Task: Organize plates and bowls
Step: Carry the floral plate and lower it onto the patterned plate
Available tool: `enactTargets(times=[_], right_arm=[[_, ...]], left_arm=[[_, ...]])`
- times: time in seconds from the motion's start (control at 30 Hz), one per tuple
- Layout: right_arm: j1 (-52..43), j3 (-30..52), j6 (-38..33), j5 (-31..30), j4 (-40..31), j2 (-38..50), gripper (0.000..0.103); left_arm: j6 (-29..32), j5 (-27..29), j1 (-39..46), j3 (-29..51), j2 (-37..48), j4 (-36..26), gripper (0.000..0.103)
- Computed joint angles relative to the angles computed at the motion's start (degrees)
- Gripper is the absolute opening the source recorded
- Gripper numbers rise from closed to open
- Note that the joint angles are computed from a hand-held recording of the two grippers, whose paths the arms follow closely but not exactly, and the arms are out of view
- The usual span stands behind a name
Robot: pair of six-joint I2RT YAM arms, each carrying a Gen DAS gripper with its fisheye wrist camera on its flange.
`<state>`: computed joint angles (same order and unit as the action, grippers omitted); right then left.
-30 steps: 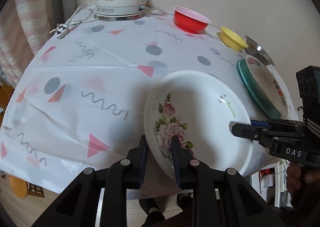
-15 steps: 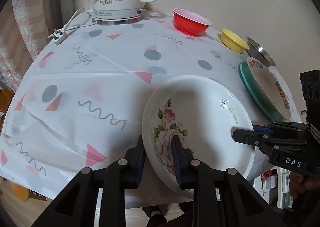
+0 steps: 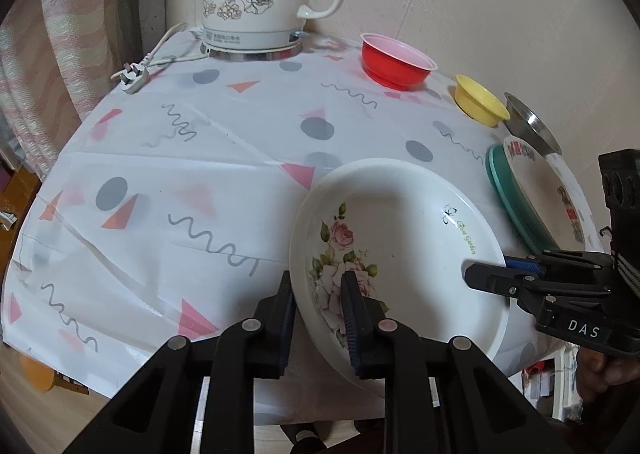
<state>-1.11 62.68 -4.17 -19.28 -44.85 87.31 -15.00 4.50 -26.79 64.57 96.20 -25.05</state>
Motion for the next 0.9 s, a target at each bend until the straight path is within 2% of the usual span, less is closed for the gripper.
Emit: enactTargets(times=[0.43,0.9], right_arm=[[-5.7,3.8,-5.5,-3.5,-3.6,-1.0,0.018],[-20.2,7.2,-11.6,-8.1,-8.3,-3.7,0.018]], left_arm=[[-1.8,-1.8,-3.1,3.3,-0.4,1.0,0.022],[-1.5,-2.8,-10.8,18.4,7.6,-1.8,0.022]])
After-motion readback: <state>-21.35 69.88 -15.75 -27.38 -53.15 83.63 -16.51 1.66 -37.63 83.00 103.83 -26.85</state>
